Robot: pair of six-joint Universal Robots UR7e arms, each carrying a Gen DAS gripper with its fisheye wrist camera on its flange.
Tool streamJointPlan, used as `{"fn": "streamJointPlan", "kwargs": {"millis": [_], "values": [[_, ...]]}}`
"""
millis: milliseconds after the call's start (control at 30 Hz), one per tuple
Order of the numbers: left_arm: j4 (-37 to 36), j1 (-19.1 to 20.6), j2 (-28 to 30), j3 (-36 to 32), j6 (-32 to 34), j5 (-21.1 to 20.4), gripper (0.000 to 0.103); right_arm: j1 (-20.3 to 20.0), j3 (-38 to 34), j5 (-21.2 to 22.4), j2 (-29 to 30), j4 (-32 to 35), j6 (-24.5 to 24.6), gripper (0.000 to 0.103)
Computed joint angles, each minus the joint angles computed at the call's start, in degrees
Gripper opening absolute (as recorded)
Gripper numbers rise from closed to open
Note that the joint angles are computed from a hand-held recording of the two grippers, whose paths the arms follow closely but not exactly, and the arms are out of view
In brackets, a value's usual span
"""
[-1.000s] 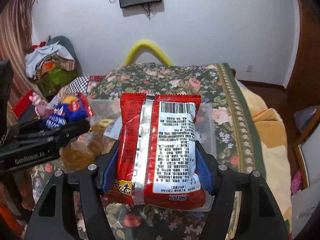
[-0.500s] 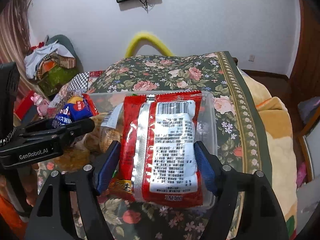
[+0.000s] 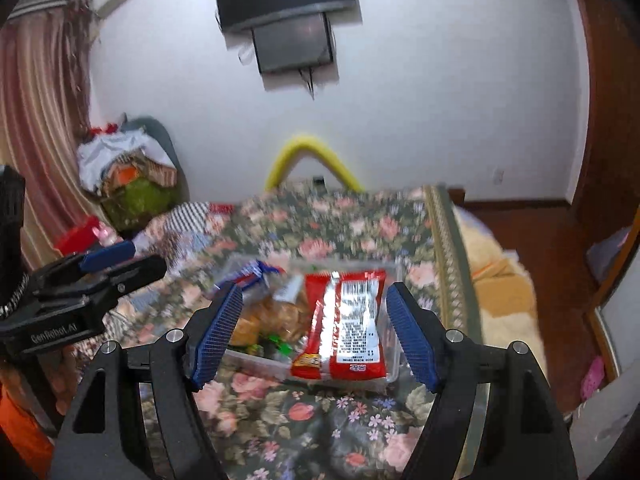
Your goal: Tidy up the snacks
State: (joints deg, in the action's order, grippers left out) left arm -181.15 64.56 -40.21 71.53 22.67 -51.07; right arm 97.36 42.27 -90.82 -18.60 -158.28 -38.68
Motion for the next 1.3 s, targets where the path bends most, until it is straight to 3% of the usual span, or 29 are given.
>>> {"fn": "streamJointPlan", "kwargs": {"millis": [200,333,467,833,1300], "values": [[-15.84,-4.79,-5.74,12.56,4.41,1.79,0.079,0.19,18.21,5.67,-10.94,-12.64,-0.99,0.079],[-24.87,-7.23,-7.61,18.14,7.14,2.97,0.092,0.23,24.82,7.33,-14.32,-18.14,-2.1,0.085],[-30.95,-9.07,-8.19,21.46,10.04,4.7,0.101,0.55,29.07,6.21,-15.62,-23.29,-4.41,0.103],[-33.45,-10.38,-8.3,24.71,9.95,6.24,0.103,0.02,35.6,6.13,-18.05,-27.53,-4.8,0.103],[-33.59,-10.85,-8.52,26.14,8.9,7.17,0.103,-0.33,37.81,6.19,-18.81,-29.89,-4.16,0.103]]}}
